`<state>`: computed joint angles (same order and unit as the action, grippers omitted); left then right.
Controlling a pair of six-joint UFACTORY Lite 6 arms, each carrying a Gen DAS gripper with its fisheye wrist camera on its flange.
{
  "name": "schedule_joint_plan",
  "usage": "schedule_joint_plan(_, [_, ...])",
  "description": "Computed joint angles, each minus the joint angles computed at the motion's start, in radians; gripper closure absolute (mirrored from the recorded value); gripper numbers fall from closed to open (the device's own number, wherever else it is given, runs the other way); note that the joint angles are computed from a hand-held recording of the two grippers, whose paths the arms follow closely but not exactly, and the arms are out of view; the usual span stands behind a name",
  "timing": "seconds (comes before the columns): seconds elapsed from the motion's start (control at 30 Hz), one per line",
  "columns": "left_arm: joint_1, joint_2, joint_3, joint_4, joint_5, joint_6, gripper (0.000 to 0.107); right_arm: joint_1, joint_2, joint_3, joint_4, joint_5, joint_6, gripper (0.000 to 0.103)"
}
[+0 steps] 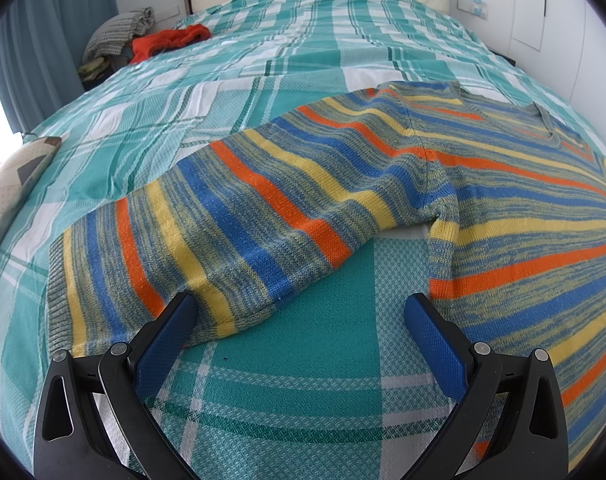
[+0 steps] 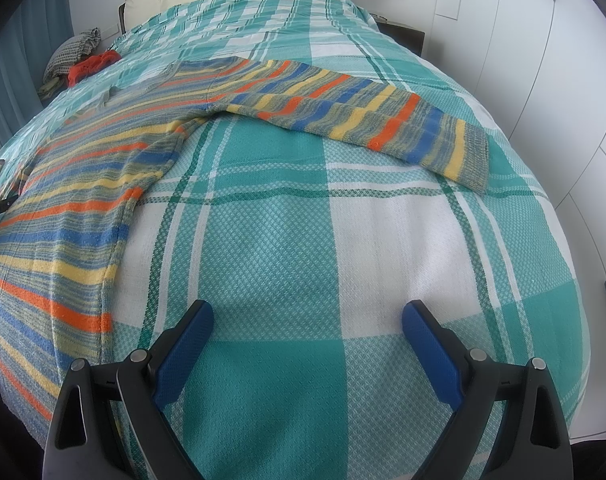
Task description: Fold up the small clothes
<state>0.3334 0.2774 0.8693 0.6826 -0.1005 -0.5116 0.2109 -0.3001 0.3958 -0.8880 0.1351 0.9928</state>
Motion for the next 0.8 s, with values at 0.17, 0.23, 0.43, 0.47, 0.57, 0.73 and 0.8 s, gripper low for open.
schedule_joint_plan(0.17, [0.000, 0.001, 0.001, 0.004, 0.000, -0.004, 0.004, 0.002, 0.001, 0.000, -0.010, 0.001, 0.011, 0.008])
schedule_joint_plan(0.23, [0.001, 0.000, 0.000, 0.004, 0.000, -0.004, 0.004, 0.002, 0.000, 0.000, -0.010, 0.001, 0.011, 0.008])
schedule_joint_plan(0.43, [-0.001, 0.002, 0.003, 0.002, 0.001, -0.003, 0.004, 0.001, 0.000, 0.000, -0.007, 0.001, 0.008, 0.008])
schedule_joint_plan(0.47, [0.000, 0.001, 0.001, 0.003, 0.000, -0.003, 0.004, 0.001, 0.000, 0.000, -0.007, 0.001, 0.008, 0.008])
schedule_joint_plan(0.57, [0.000, 0.001, 0.002, 0.003, 0.000, -0.003, 0.004, 0.000, -0.002, -0.002, -0.001, 0.001, 0.001, 0.008])
schedule_joint_plan(0.73, [-0.001, 0.003, 0.004, 0.002, 0.001, -0.003, 0.004, 0.000, -0.003, -0.001, 0.008, 0.001, -0.008, 0.008])
schedule_joint_plan(0.8, [0.000, 0.002, 0.002, 0.003, 0.000, -0.003, 0.004, 0.000, -0.004, -0.002, 0.010, 0.001, -0.010, 0.008])
